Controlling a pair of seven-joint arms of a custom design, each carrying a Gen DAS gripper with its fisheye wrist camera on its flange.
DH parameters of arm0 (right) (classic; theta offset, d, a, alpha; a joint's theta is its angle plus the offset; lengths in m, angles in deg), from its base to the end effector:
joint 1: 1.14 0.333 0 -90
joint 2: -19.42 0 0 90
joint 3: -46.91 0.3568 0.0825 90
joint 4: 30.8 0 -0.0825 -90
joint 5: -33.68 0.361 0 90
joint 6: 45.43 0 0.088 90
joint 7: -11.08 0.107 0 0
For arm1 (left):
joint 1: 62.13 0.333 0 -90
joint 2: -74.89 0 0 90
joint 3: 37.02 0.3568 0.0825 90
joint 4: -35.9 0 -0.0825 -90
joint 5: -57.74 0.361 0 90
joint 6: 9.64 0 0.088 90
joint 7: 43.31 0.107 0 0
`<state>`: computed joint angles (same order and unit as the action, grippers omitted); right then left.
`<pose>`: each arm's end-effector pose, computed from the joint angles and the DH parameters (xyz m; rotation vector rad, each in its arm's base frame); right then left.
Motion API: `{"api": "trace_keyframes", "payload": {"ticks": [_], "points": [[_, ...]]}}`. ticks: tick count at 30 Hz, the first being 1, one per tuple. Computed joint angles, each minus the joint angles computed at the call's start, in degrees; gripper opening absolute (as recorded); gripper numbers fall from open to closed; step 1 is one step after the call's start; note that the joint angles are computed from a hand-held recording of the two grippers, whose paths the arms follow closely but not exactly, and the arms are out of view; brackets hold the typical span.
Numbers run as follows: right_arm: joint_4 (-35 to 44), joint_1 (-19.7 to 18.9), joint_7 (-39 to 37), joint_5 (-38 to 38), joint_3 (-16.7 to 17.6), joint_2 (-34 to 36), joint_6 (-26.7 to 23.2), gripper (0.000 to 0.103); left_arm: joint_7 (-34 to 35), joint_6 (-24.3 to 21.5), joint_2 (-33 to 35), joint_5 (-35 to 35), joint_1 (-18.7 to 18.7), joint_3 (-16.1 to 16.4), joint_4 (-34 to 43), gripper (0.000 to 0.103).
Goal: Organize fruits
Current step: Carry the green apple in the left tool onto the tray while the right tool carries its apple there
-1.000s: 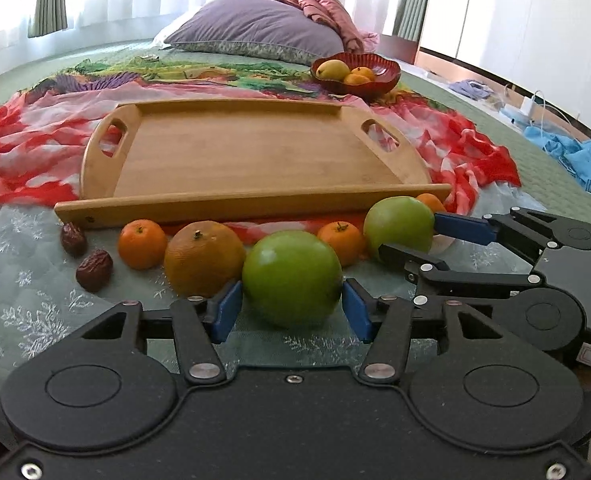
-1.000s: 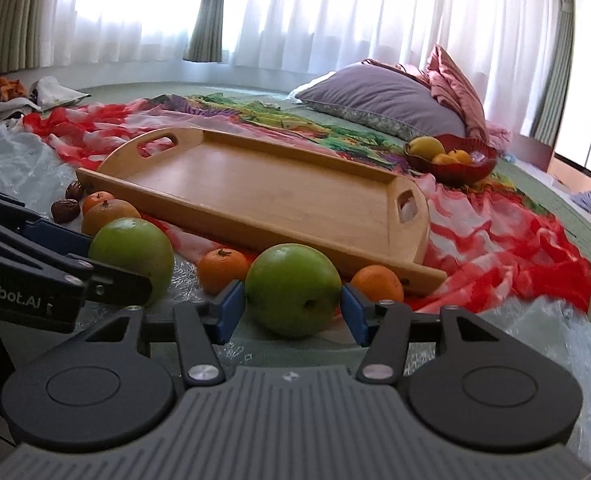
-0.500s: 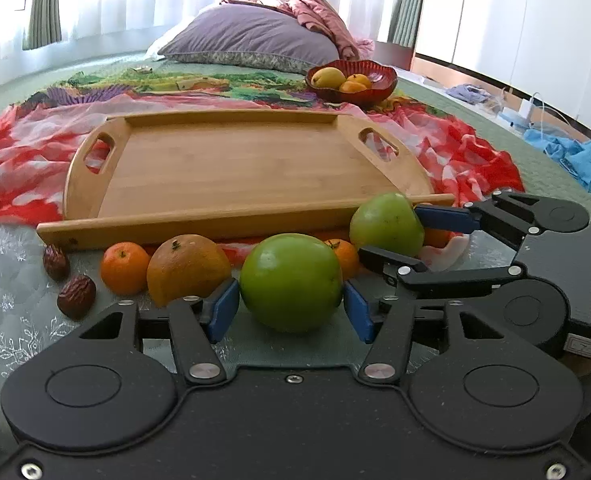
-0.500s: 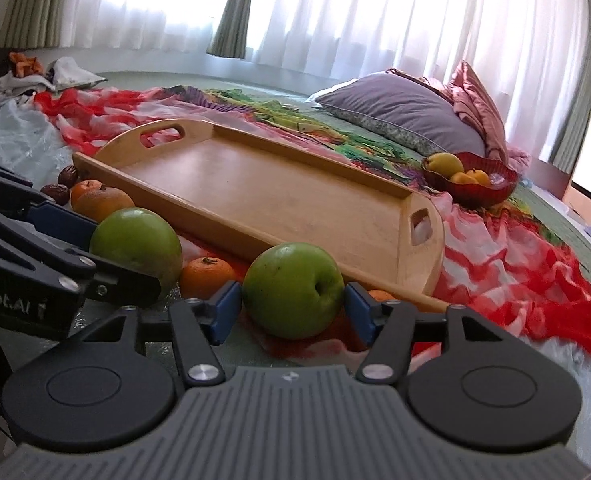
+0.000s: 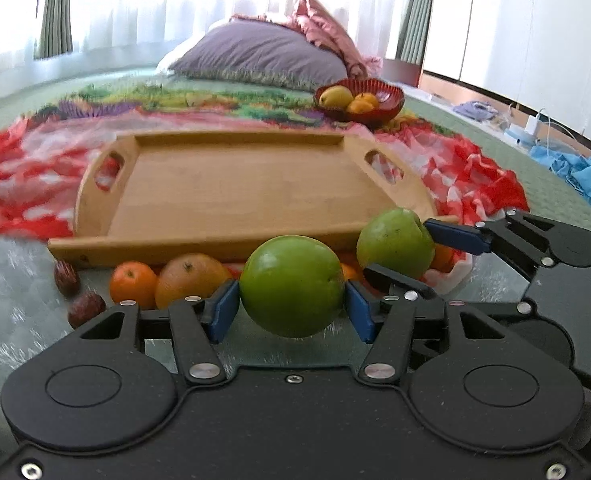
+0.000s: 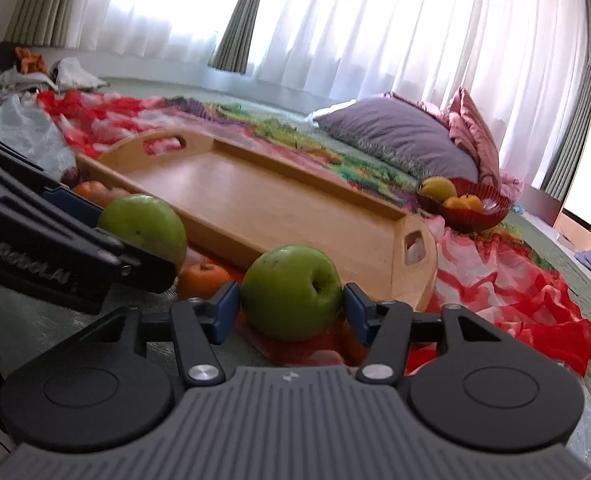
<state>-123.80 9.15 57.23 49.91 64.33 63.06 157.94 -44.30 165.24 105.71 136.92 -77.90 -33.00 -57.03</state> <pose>0.7000 0.2509 0.3729 -1.9201 0.8975 -0.9592 0.6697 -0.2277 0.4118 -1.6765 1.6447 -0.9565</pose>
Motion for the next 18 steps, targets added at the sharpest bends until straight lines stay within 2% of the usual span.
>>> {"api": "trace_keyframes", "payload": {"ticks": [3,6,10,14,18], "points": [[-1.8,-0.8,0.8,-1.4,1.2,-0.7,3.2,0.059,-3.1,-2.0,-0.8,4.2,-0.3,0.0,0.5,0.055],[-1.8,-0.7,2.4,-1.5,1.0,-1.2,3.7,0.059,-4.2,-2.8,-0.9,5.9,0.1,-0.1,1.5,0.055],[0.5,2.0,3.1,1.7,-2.1,-0.8,2.7,0.059,-4.2,-4.6,-0.6,5.8,1.0,-0.6,2.7,0.055],[2.9,2.7,4.3,4.2,-2.7,-0.2,1.4,0.059,-2.9,-5.8,0.0,4.5,1.9,-0.5,4.1,0.055],[7.1,5.5,3.6,8.0,-5.9,1.1,0.3,0.059,-0.2,-7.1,1.2,1.4,2.7,-0.4,6.4,0.055]]}}
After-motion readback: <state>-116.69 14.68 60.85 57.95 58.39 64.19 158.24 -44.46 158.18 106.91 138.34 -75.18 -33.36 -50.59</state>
